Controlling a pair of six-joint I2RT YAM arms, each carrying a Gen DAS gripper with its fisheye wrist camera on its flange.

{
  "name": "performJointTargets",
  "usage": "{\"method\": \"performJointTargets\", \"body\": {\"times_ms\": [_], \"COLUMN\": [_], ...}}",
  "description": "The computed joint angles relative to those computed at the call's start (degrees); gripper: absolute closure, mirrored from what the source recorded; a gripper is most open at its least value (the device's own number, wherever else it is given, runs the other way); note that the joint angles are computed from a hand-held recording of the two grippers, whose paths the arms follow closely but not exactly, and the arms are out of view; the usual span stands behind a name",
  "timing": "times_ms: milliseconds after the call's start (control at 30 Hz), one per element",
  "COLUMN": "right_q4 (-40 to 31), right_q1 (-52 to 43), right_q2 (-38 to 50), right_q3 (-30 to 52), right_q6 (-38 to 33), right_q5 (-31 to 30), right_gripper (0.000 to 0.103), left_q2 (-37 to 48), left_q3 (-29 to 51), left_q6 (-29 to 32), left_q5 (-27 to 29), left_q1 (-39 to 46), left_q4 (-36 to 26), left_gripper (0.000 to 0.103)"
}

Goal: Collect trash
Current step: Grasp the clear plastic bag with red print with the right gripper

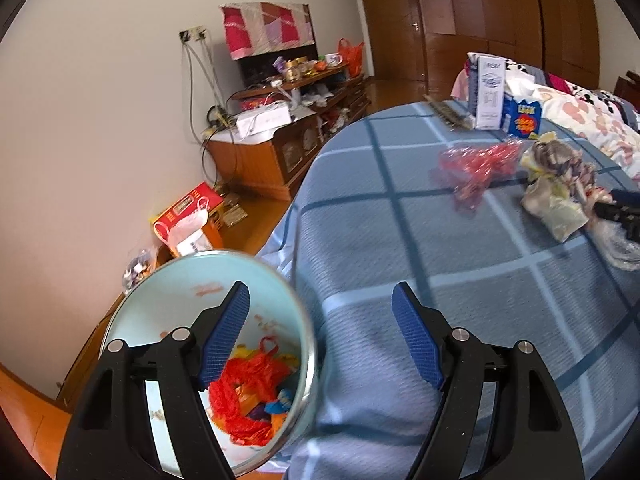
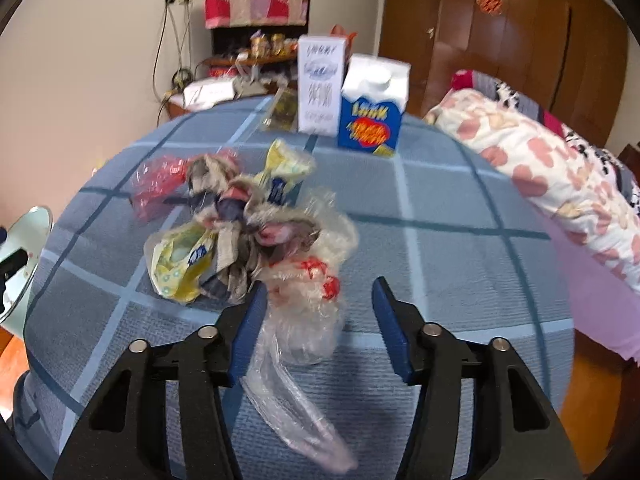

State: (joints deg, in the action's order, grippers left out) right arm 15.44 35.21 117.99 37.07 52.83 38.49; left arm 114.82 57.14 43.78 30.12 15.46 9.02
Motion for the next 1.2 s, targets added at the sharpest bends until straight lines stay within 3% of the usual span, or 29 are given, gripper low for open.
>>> {"method": "performJointTargets", "body": {"times_ms": [200,400,633,867,1200], "right_q4": [3.8,2.8,-7.1,-5.7,-3.6], "right_q1": [0.7,4.8,8.1,8.1,9.4], "right_q2": [-1.3,-6.6,-10.6,-11.9,-11.6], "right_q3": [-2.2,-6.5,-9.8,-15.9,-18.8], "right_q6": [-1.3,2.3,11.5,17.0,19.8], "right_q5": [-2.1,2.5,10.7,11.9,13.4], "right_gripper": [0.074,0.074,0.074,0.074,0.074], "left_q2": [-2.6,-6.4,-9.8,-12.8,-6.3], "left_q3": [-2.3,-5.9,-9.9,-11.8,-7.7], "left_q6": [-1.1,-1.6,-4.2,-9.5,-11.5], "left_q5": [0.2,0.6,-1.2,-3.1,-10.0], "left_q1": [-2.7,-6.0,-12.3,-19.5,-28.4], "left_q4": [-0.1,0.1,2.3,4.1,3.9], "left_gripper": [0.03,0.03,0.03,0.029,0.029]}}
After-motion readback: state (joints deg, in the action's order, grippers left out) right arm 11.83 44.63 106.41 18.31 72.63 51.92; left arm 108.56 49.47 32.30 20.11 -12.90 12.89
